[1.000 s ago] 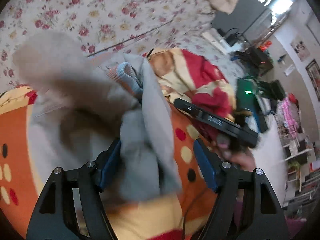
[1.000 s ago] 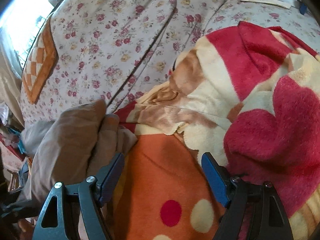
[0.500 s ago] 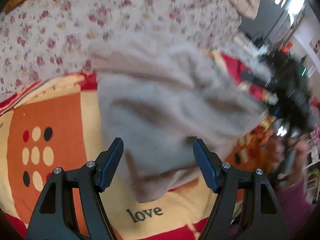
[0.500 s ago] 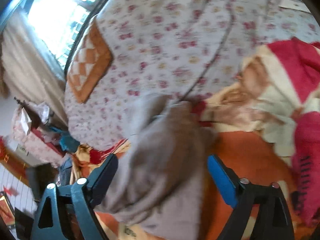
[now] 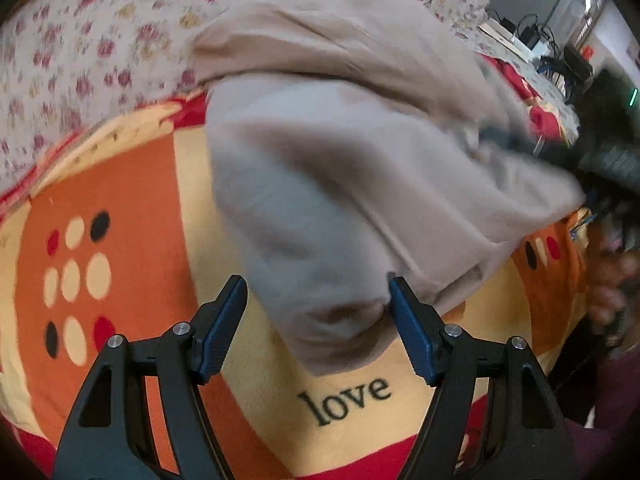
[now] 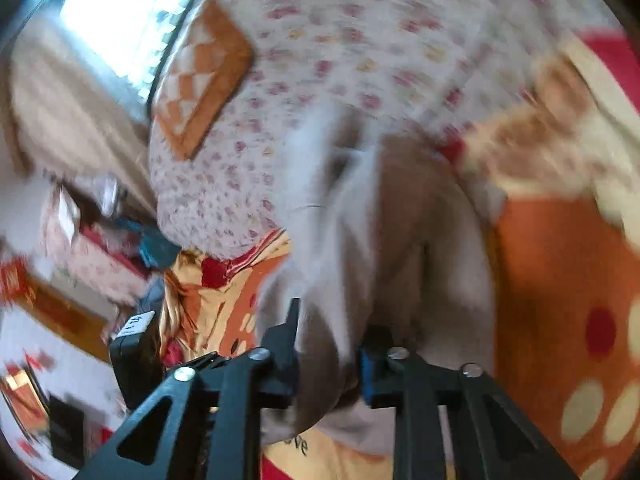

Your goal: Fold large clothes

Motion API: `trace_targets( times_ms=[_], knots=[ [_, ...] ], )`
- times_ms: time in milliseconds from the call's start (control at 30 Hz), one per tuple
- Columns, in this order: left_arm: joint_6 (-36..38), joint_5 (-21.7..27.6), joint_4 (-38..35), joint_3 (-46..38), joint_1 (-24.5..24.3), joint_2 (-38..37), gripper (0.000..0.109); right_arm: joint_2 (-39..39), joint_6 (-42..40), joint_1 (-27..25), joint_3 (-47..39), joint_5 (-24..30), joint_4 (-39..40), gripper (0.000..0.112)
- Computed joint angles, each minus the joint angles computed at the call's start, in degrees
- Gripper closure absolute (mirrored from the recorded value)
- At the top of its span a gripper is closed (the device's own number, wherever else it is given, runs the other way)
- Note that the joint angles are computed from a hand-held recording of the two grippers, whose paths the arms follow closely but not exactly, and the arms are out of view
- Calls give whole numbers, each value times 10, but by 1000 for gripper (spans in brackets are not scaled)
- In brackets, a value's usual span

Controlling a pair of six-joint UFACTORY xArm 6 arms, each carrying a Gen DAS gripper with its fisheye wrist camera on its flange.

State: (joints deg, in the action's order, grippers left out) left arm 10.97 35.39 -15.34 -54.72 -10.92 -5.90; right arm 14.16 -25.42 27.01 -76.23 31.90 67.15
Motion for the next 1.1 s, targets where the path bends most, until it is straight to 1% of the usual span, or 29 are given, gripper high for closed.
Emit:
trace_targets(
  times_ms=[33, 100, 167, 300, 367, 433, 500, 533, 567, 600, 667, 733, 800, 833, 867, 933, 967, 1000, 1033, 1067, 1100],
  knots=[
    [19, 9, -30, 0, 7, 4, 35, 3, 4, -6, 14, 2, 6, 96],
    [38, 24, -62, -1, 12, 6, 35, 9, -17, -24, 40, 35, 74, 97],
    [45, 29, -70, 2, 9, -4, 35, 2, -30, -29, 51, 41, 86, 97],
    [44, 20, -64, 6, 3, -39, 35, -14, -16, -23, 41, 25, 21, 97],
    [32, 3, -49, 1, 2, -48, 35, -15, 16, -21, 30, 21, -36, 97],
    [1, -19, -23, -13, 4, -42, 35, -15, 36, -17, 24, 12, -61, 95],
    [-28, -35, -9, -39, 10, -22, 35, -21, 67, -14, 21, -4, -101, 77],
    [-40, -38, -6, -54, 12, -8, 35, -27, 93, -9, 21, -32, -139, 58],
    [-51, -41, -3, -67, 14, 5, 35, -30, 103, -7, 20, -49, -156, 46],
    [-58, -42, -2, -82, 17, 20, 35, -32, 119, -5, 15, -69, -184, 42],
    [-75, -40, -3, -114, 20, 52, 35, -21, 162, -6, -11, -81, -247, 32],
    [-101, -30, -3, -149, 22, 86, 35, 19, 190, -11, -77, -51, -300, 24],
    [-141, -22, 18, -180, 23, 118, 35, 72, 225, -13, -158, -14, -361, 24],
    [-159, -20, 32, -193, 22, 131, 35, 103, 229, -13, -204, 1, -379, 24],
    [-180, -16, 52, -207, 19, 145, 35, 125, 229, -13, -236, 13, -390, 24],
    [-206, -11, 89, -225, 14, 163, 35, 188, 234, -14, -327, 58, -408, 25],
    [-218, -10, 107, -232, 12, 169, 35, 218, 222, -16, -365, 78, -393, 40],
    [-230, -8, 124, -238, 10, 176, 35, 230, 221, -17, -380, 85, -390, 57],
    [-242, -3, 138, -245, 9, 183, 35, 231, 242, -16, -374, 70, -411, 79],
    [-250, 2, 145, -251, 9, 189, 35, 225, 250, -17, -359, 55, -417, 90],
    [-251, 5, 141, -256, 9, 196, 35, 213, 257, -19, -330, 30, -412, 93]
  ],
)
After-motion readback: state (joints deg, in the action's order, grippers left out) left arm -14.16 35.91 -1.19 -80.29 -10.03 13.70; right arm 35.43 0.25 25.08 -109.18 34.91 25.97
